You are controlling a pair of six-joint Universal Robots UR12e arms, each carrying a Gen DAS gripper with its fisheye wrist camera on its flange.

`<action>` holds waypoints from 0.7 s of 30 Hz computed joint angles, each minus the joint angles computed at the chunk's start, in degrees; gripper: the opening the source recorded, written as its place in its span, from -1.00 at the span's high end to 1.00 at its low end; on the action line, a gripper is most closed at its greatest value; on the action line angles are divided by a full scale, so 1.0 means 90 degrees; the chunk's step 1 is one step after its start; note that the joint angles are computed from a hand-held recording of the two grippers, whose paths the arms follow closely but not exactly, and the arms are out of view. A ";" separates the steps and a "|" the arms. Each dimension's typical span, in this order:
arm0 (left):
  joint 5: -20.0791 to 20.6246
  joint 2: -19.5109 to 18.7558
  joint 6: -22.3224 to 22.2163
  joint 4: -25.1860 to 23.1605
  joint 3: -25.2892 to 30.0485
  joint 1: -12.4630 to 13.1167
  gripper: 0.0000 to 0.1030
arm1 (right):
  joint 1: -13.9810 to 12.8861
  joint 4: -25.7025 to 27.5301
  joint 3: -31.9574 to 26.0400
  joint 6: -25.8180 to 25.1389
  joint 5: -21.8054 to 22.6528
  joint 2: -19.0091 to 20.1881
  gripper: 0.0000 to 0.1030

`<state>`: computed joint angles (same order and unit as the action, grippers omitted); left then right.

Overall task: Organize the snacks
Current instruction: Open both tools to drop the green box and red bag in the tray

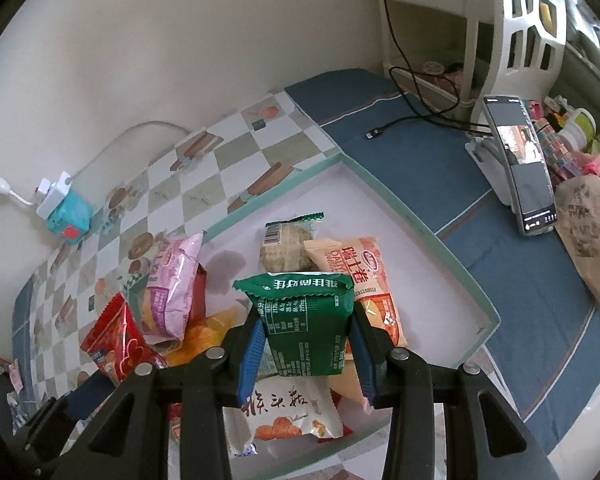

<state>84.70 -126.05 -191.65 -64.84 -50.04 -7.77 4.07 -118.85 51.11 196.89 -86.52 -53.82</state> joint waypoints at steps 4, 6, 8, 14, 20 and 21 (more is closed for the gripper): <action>-0.0014 -0.0014 0.0040 0.0007 0.0012 -0.0004 -0.19 | 0.0010 0.0132 -0.0124 -0.0080 0.0002 0.0069 0.17; -0.0006 -0.0028 0.0031 -0.0030 0.0031 -0.0006 -0.19 | 0.0014 0.0199 -0.0183 -0.0095 -0.0012 0.0101 0.16; -0.0008 -0.0033 0.0025 -0.0061 0.0037 -0.0006 -0.19 | 0.0017 0.0255 -0.0234 -0.0092 -0.0036 0.0127 0.16; -0.0035 -0.0016 0.0012 -0.0051 0.0027 0.0013 -0.31 | 0.0006 0.0342 -0.0281 -0.0102 -0.0039 0.0140 0.10; -0.0092 0.0057 -0.0098 -0.0011 -0.0051 0.0071 -0.56 | -0.0011 0.0335 -0.0236 -0.0071 -0.0109 0.0074 -0.22; -0.0102 0.0091 -0.0127 0.0027 -0.0095 0.0089 -0.56 | -0.0012 0.0327 -0.0212 -0.0056 -0.0124 0.0051 -0.22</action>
